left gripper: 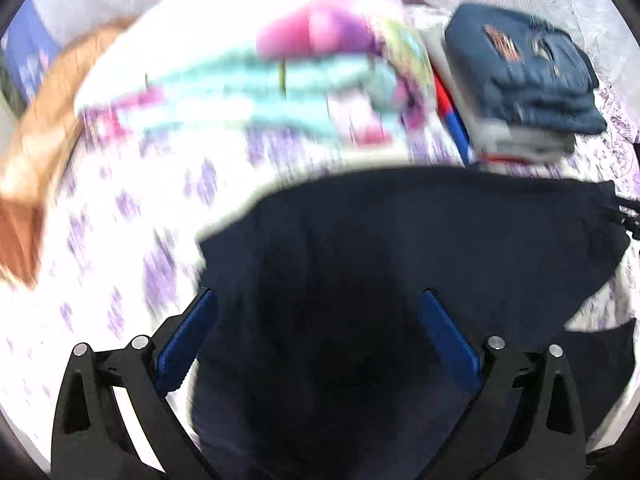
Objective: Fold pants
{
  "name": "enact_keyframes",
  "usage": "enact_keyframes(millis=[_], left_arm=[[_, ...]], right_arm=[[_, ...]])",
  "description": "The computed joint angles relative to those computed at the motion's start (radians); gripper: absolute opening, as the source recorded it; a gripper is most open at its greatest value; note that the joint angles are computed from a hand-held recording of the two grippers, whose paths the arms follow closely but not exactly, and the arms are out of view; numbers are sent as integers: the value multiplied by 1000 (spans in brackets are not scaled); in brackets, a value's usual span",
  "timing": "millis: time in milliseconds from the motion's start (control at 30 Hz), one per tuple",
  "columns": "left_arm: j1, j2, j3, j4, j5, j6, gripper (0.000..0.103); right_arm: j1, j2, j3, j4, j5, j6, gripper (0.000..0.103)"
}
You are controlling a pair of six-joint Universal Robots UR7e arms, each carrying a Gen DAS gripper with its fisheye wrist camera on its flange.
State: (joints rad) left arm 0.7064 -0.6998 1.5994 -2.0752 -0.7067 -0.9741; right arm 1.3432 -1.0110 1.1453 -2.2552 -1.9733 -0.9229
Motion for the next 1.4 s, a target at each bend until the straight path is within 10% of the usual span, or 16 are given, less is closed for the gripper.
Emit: enact_keyframes(millis=[200, 467, 600, 733, 1067, 1400], left_arm=[[81, 56, -137, 65, 55, 282, 98], [178, 102, -235, 76, -84, 450, 73], [182, 126, -238, 7, -90, 578, 19], [165, 133, -242, 10, -55, 593, 10], [-40, -105, 45, -195, -52, 576, 9], [-198, -246, 356, -213, -170, 313, 10]], right_arm=[[33, 131, -135, 85, -23, -208, 99], [40, 178, -132, 119, -55, -336, 96], [30, 188, -176, 226, -12, -278, 55], [34, 186, -220, 352, 2, -213, 11], [8, -165, 89, 360, 212, -239, 5], [-142, -498, 490, 418, 199, -155, 6]])
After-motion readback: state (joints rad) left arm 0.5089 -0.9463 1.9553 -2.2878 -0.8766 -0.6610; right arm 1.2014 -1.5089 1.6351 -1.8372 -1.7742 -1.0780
